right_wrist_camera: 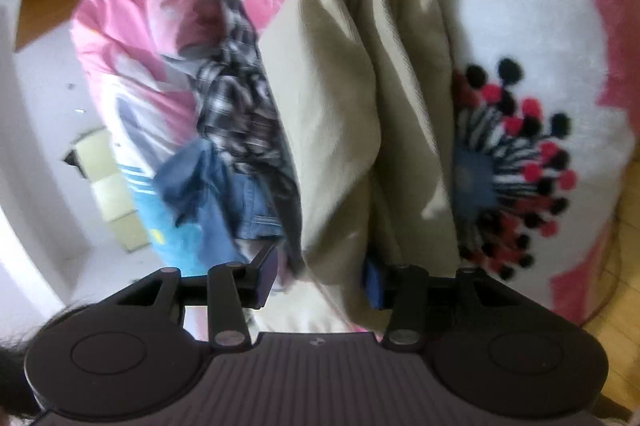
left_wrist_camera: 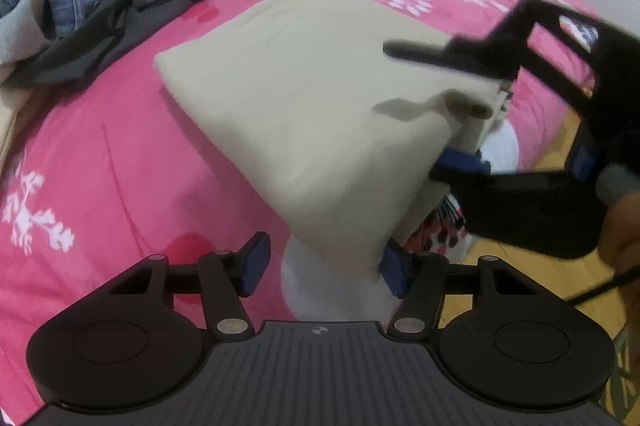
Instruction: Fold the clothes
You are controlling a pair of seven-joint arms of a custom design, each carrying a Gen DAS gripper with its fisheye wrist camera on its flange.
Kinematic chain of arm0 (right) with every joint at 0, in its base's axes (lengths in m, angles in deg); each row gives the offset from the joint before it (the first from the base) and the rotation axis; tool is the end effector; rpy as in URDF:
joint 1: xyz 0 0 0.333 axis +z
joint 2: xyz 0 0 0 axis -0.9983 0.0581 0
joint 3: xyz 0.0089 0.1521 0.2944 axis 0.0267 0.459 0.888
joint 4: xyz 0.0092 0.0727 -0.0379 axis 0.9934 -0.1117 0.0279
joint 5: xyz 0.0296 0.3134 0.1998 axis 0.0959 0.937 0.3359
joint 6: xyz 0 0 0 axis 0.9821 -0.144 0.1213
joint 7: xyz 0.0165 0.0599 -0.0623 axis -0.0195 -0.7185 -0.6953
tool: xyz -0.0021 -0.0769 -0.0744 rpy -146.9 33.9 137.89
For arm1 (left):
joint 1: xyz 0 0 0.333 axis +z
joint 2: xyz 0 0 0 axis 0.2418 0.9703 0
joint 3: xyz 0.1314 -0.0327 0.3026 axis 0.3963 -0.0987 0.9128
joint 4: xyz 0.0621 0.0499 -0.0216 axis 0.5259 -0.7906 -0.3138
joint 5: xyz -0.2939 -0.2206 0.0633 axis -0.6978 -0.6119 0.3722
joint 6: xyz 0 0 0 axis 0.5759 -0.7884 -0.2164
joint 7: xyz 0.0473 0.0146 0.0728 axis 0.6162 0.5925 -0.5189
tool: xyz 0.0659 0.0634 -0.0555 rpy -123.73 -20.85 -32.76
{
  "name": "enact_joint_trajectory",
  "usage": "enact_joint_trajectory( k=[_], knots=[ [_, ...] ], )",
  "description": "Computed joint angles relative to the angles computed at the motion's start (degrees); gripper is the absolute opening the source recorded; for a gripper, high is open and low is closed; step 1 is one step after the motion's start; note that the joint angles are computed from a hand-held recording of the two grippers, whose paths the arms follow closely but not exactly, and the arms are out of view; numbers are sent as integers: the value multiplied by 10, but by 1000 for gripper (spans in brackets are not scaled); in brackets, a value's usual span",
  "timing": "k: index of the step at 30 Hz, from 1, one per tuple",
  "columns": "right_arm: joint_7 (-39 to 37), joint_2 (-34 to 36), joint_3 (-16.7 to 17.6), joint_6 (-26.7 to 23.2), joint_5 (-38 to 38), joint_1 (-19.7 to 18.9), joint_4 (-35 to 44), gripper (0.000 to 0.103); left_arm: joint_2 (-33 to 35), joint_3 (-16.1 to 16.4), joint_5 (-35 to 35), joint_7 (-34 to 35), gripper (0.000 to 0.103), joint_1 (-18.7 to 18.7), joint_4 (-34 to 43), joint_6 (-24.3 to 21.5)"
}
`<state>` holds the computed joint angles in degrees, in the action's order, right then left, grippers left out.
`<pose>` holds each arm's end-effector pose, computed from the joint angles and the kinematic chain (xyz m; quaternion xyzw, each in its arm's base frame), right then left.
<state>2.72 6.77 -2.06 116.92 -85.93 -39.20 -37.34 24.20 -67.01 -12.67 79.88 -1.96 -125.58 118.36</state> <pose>0.5407 0.5127 0.4290 0.1598 0.7818 0.1356 0.5872 0.7072 -0.3309 0.5079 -0.2125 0.9499 -0.2274 0.0269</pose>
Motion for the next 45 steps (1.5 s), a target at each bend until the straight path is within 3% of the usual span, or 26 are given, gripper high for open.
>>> enact_joint_trajectory(
  k=[3, 6, 9, 11, 14, 18, 20, 27, 31, 40, 45],
  knots=[
    [-16, -19, 10, 1, 18, 2, -23, 48, 9, 4, 3, -17, 59, -3, 14, -11],
    [-70, -56, 28, -37, 55, 10, -60, 48, 11, 1, -1, -15, 60, 0, 16, -12],
    [-60, -82, 39, -86, 57, 17, -89, 48, 13, 0, -4, -16, 60, 2, 19, -16],
    [-56, -84, 44, -76, 46, 2, -93, 49, 9, 1, -3, -14, 60, 2, 8, -9],
    [-30, -60, 38, -8, 7, -32, -74, 50, 7, 1, -1, -14, 60, 1, 5, -5],
    [17, -27, 23, 10, -28, -38, -44, 50, 15, 2, 2, -17, 60, -1, 17, -9],
    [17, -36, 23, -5, -23, -27, -55, 50, 23, 3, 3, -17, 60, -3, 32, -18],
    [-194, -113, 74, -115, 148, -19, -102, 50, 22, 2, -2, -14, 61, 1, 25, -16],
    [-275, -115, 81, -77, 194, -53, -91, 50, 14, 2, -2, -11, 61, 3, 11, -9],
    [-305, -76, 68, 11, 280, -83, -64, 50, 17, 1, -3, -10, 61, 4, 13, -9],
    [-337, -70, 66, 17, 332, -87, -54, 50, 14, 1, -3, -11, 61, 4, 6, -6]
  ],
)
